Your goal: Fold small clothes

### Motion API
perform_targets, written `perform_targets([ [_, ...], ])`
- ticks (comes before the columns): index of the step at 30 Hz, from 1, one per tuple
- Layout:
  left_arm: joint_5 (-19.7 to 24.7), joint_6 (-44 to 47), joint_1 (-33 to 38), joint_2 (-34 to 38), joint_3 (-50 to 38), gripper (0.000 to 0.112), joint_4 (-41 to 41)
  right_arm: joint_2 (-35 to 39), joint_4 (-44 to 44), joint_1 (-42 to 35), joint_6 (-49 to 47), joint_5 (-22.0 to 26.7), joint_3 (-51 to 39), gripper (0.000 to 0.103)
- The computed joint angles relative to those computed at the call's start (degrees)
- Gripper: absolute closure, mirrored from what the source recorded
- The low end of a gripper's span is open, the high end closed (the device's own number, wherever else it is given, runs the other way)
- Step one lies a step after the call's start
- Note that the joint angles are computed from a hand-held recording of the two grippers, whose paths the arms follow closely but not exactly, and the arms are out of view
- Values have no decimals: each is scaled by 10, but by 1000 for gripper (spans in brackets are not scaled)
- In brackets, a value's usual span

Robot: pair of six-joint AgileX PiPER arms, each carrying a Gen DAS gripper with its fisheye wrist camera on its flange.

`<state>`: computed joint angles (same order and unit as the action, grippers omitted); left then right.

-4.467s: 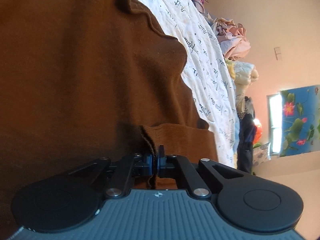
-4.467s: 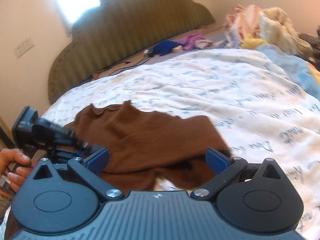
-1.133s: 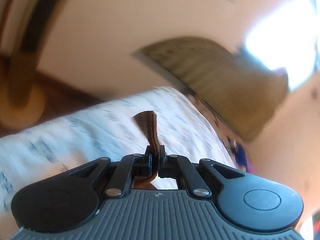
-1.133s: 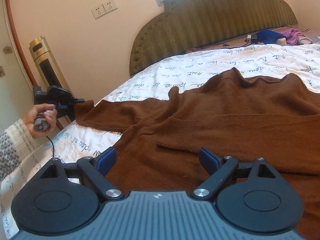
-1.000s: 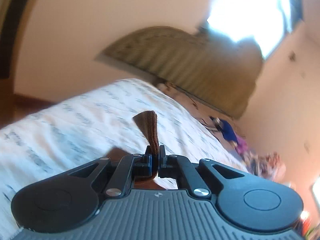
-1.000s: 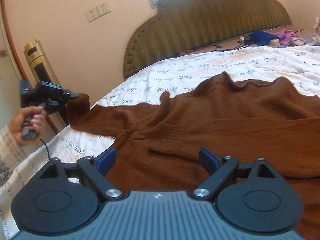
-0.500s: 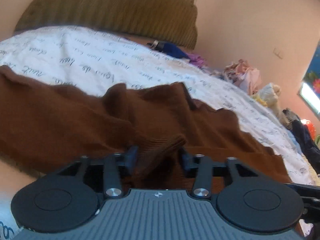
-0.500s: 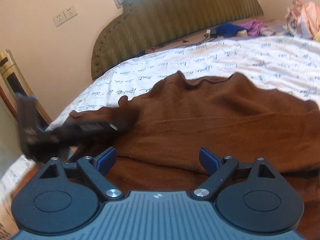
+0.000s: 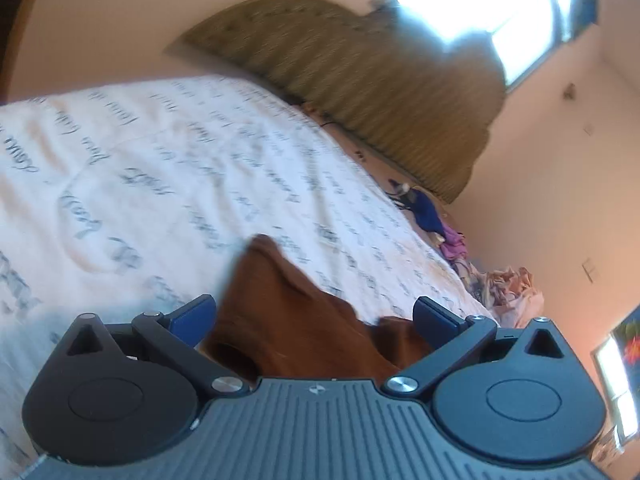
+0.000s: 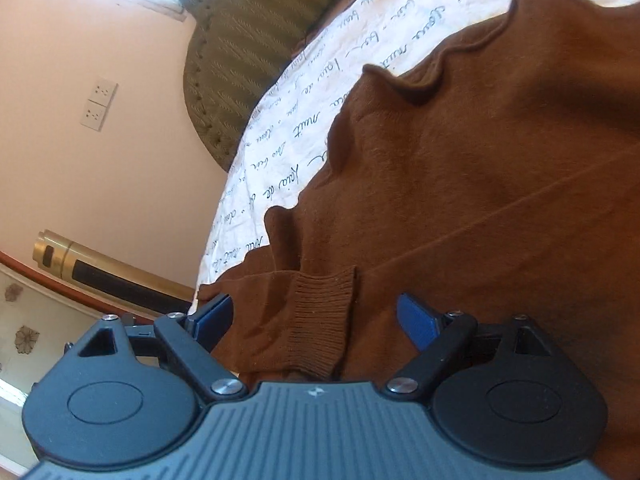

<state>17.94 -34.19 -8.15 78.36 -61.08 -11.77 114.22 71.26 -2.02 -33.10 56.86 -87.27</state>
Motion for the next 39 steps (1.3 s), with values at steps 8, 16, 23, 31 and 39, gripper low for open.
perform_targets([
  [8, 82, 197, 96, 37, -28, 9, -197, 14, -87, 47, 45, -20, -46, 95],
  [16, 120, 229, 96, 41, -48, 9, -269, -74, -119, 61, 1, -17, -66, 99],
  [23, 114, 242, 63, 59, -69, 9, -292, -125, -122, -5, -13, 40, -109, 99],
  [31, 165, 226, 24, 147, -157, 9, -255, -141, -138, -144, -54, 90, -80, 99],
  [39, 249, 161, -35, 254, -299, 9, -151, -132, -141, -215, -93, 113, -46, 99],
])
